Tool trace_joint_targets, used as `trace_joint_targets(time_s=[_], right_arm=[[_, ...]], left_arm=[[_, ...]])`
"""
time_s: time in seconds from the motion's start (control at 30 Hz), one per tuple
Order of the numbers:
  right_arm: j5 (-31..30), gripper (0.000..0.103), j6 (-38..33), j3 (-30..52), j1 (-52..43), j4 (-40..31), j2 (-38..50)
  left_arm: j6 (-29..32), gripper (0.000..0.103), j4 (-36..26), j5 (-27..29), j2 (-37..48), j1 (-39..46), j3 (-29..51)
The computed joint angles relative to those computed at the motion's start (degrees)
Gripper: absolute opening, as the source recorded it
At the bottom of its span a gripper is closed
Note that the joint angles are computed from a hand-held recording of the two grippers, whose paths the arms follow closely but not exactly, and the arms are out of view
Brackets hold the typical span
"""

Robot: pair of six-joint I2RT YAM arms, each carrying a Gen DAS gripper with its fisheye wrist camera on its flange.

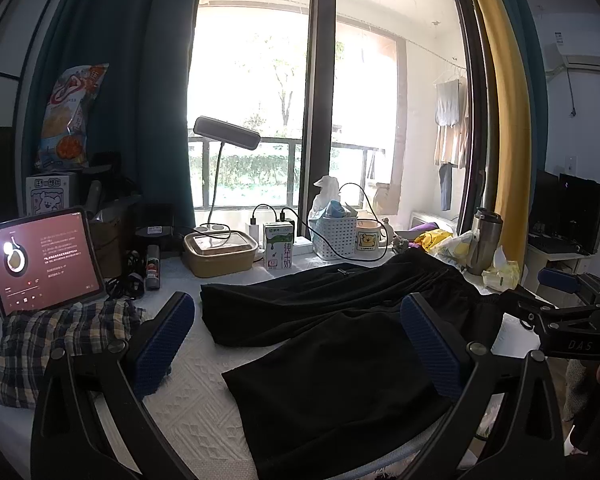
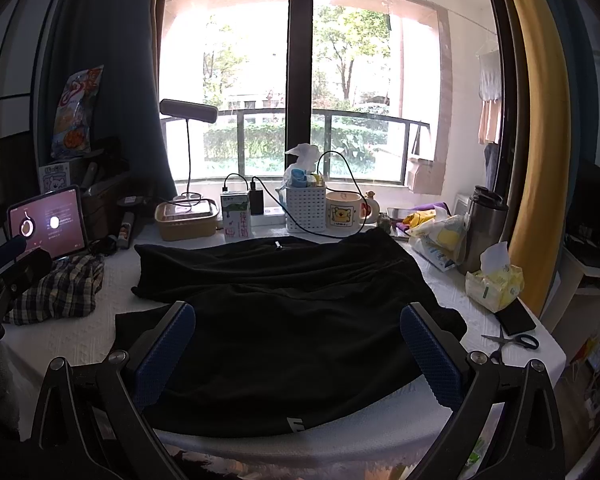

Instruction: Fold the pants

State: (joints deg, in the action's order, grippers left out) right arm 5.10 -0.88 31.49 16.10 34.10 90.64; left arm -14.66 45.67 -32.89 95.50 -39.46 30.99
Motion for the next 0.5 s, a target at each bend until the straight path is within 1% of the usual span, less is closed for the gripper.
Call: trace_joint_targets(time_s=[0.5], right_arm=[[0.1, 0.103, -0.01, -0.03, 0.11, 0.02, 0.02]], left_arm=[[0.04, 0.102, 0.35, -0.45, 0.26, -0.4, -0.07]])
